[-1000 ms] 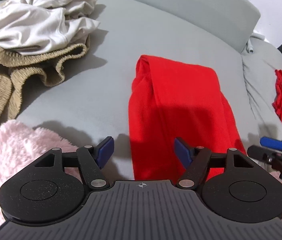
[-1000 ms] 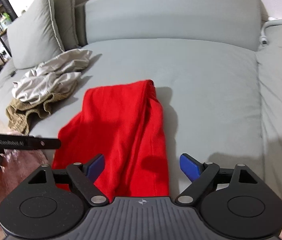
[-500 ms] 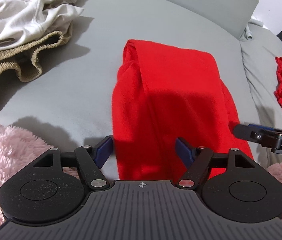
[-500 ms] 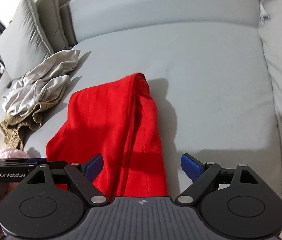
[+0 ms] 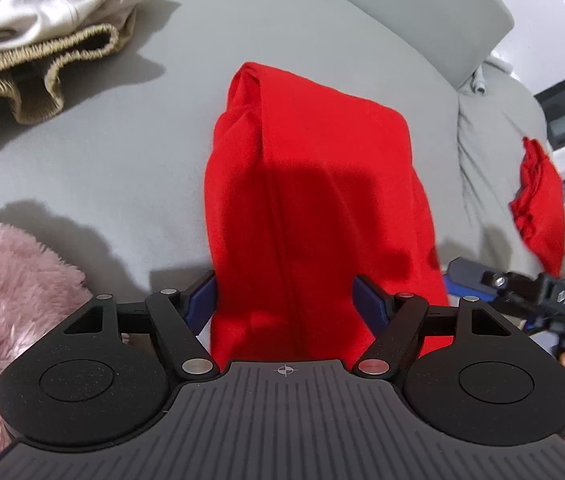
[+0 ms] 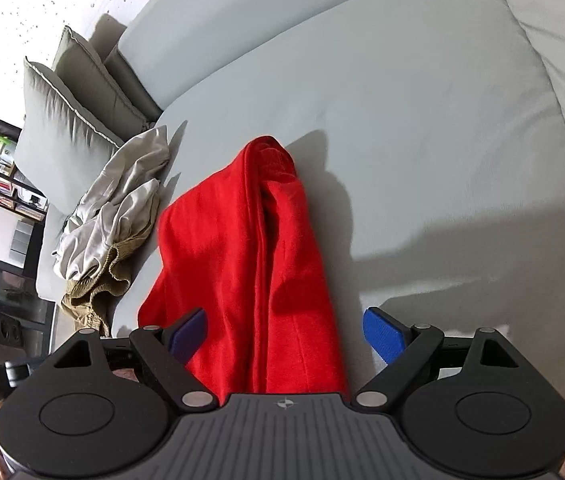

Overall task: Fold clothes
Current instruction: 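Close both grippers on the end of the folded red top, then lift the folded red top with both grippers and carry it toward the sofa arm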

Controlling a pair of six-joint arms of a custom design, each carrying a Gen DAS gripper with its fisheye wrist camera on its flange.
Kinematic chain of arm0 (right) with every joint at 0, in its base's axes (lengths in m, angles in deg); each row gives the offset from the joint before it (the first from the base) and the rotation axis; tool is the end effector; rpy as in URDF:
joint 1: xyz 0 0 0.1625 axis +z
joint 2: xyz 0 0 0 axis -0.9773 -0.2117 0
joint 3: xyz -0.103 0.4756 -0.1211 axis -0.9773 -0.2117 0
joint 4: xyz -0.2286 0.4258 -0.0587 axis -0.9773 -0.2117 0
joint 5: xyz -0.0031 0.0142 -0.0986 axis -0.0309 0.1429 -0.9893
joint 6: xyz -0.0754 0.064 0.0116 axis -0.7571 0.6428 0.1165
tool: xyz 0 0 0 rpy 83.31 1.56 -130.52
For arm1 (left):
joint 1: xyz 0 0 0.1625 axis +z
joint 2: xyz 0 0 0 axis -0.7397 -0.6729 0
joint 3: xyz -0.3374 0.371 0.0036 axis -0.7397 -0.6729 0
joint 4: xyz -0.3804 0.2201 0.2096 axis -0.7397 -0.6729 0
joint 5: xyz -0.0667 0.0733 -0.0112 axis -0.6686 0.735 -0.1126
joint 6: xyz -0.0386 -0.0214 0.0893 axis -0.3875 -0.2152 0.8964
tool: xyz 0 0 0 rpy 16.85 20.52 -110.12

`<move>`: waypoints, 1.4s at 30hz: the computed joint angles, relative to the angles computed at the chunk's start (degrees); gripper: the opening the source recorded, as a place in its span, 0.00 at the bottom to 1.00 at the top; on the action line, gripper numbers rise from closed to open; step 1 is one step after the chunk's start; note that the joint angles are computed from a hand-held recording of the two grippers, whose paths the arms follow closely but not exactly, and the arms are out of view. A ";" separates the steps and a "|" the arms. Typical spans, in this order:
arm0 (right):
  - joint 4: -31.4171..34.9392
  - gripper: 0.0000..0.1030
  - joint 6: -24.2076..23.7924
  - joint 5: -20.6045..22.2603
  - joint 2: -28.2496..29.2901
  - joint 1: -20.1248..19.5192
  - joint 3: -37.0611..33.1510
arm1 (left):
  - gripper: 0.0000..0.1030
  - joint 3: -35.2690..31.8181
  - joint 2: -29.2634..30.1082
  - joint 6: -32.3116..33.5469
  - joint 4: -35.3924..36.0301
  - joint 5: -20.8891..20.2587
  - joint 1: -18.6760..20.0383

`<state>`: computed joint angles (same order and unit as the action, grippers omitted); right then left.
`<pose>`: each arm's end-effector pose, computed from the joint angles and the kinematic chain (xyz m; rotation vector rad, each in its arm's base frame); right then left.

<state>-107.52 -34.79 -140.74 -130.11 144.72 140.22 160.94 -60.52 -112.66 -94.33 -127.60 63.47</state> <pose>-0.0108 -0.3749 0.4047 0.2238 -3.0140 0.3990 -0.3867 -0.2943 0.0426 -0.3013 2.7818 -0.6176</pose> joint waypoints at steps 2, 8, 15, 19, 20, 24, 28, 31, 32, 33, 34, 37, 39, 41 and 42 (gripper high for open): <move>0.87 0.85 0.49 1.21 0.57 -0.87 -0.51 | 0.74 0.75 -0.11 -0.04 -2.66 -0.90 1.07; 5.03 0.85 1.45 4.79 2.54 -2.93 -2.43 | 0.77 2.01 -0.23 1.83 -8.00 -2.89 3.03; 7.47 0.60 0.59 6.22 5.92 -1.82 -3.12 | 0.84 2.99 1.08 5.91 -12.84 -3.46 4.00; 2.46 0.33 -1.31 0.29 5.44 2.14 -1.27 | 0.73 1.53 1.25 6.71 -8.54 -2.48 3.30; 0.86 0.30 -2.04 -1.62 5.23 3.46 -0.65 | 0.63 0.28 1.44 7.69 -4.81 -1.71 2.62; -9.53 0.24 -8.17 -11.25 2.77 11.46 3.91 | 0.23 -4.61 3.09 9.61 7.84 2.20 -0.17; -17.15 0.20 -11.92 -17.19 0.75 16.45 7.60 | 0.16 -11.28 6.39 11.35 21.67 5.84 -2.99; -21.65 0.19 -15.58 -22.48 -1.78 20.01 10.11 | 0.16 -15.98 9.51 14.66 28.13 8.34 -5.21; -21.68 0.19 -15.53 -22.70 -3.07 19.57 10.23 | 0.16 -16.97 10.24 15.54 29.05 8.77 -5.63; -21.70 0.19 -15.49 -22.90 -4.34 19.12 10.33 | 0.16 -18.18 11.16 16.97 29.88 9.18 -6.06; -21.71 0.19 -15.48 -23.04 -5.48 18.66 10.39 | 0.16 -18.63 11.49 17.82 30.07 9.32 -6.29; -21.09 0.19 -14.45 -21.82 -8.36 16.55 10.18 | 0.16 -19.76 12.49 20.49 28.33 9.31 -6.87; -21.35 0.19 -14.81 -20.66 -10.37 14.62 10.15 | 0.16 -21.08 13.67 22.98 27.21 8.80 -6.61; -21.35 0.19 -14.13 -20.60 -10.66 12.55 9.95 | 0.16 -22.15 15.18 24.44 26.56 7.43 -5.55; -21.29 0.19 -13.22 -21.11 -10.25 12.32 10.05 | 0.16 -22.70 15.94 25.10 26.32 6.70 -4.98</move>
